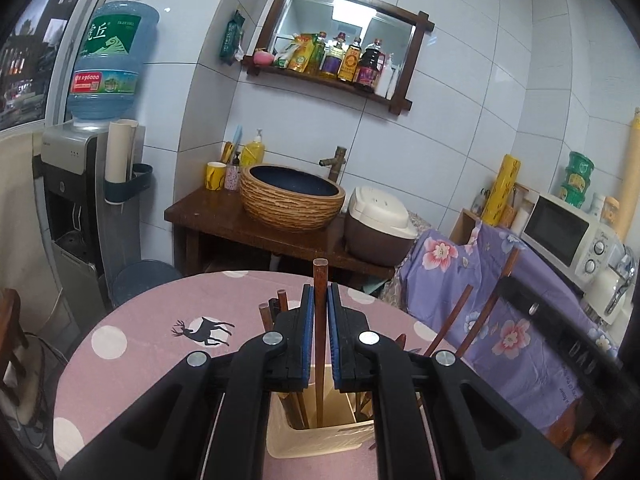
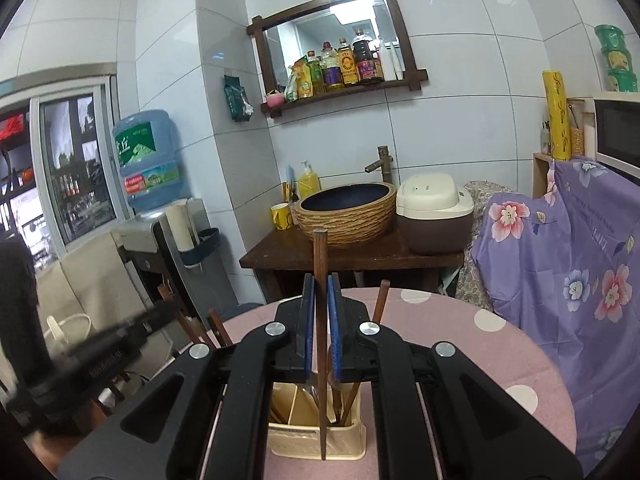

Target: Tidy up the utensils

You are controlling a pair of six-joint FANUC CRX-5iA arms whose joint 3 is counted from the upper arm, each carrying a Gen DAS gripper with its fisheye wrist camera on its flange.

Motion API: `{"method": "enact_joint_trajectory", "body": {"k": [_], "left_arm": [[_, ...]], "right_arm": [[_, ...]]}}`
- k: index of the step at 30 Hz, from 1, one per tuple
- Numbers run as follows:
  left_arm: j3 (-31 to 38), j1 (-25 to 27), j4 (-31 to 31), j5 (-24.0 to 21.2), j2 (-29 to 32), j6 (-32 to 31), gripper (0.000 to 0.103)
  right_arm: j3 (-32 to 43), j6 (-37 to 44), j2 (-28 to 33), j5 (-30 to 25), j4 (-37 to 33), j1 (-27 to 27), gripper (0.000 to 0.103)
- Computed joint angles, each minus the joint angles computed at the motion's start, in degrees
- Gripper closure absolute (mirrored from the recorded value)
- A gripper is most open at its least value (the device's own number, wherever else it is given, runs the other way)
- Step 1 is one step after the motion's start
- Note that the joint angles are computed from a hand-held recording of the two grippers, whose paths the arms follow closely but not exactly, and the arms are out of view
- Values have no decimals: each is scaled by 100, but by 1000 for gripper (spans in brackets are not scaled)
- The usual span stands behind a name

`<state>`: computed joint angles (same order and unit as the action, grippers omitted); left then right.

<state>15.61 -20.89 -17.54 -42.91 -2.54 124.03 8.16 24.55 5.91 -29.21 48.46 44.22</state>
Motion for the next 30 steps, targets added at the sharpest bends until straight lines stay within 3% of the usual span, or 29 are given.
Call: {"method": "enact_joint_trajectory", "body": {"k": [10, 20, 23, 24, 26, 27, 28, 29, 30], "left_arm": [[41, -25, 51, -137, 154, -111, 95], [-167, -36, 174, -105, 167, -345, 95], [-318, -35, 254, -15, 97, -445, 94], [-358, -49, 261, -4, 77, -459, 91], [-464, -106, 180, 37, -12, -432, 73], [-505, -162, 36, 50, -68, -326, 55], [-569, -241, -169, 84, -155, -160, 45], [-604, -324, -389, 81, -226, 9, 43], [-634, -421, -617, 61, -298, 163, 41]], "right_arm": [[508, -156, 138, 32, 421, -48, 95], [127, 639, 216, -167, -673, 84, 95], [-94, 487, 207, -218, -412, 127, 95], [-181, 432, 190, -200, -330, 132, 95], [-381, 269, 128, -100, -148, 118, 95], [-502, 145, 86, -79, 5, 117, 95], [-592, 39, 52, -65, 135, 113, 95], [-724, -102, -11, -29, 302, 106, 92], [-838, -187, -82, 16, 399, 98, 82]]}}
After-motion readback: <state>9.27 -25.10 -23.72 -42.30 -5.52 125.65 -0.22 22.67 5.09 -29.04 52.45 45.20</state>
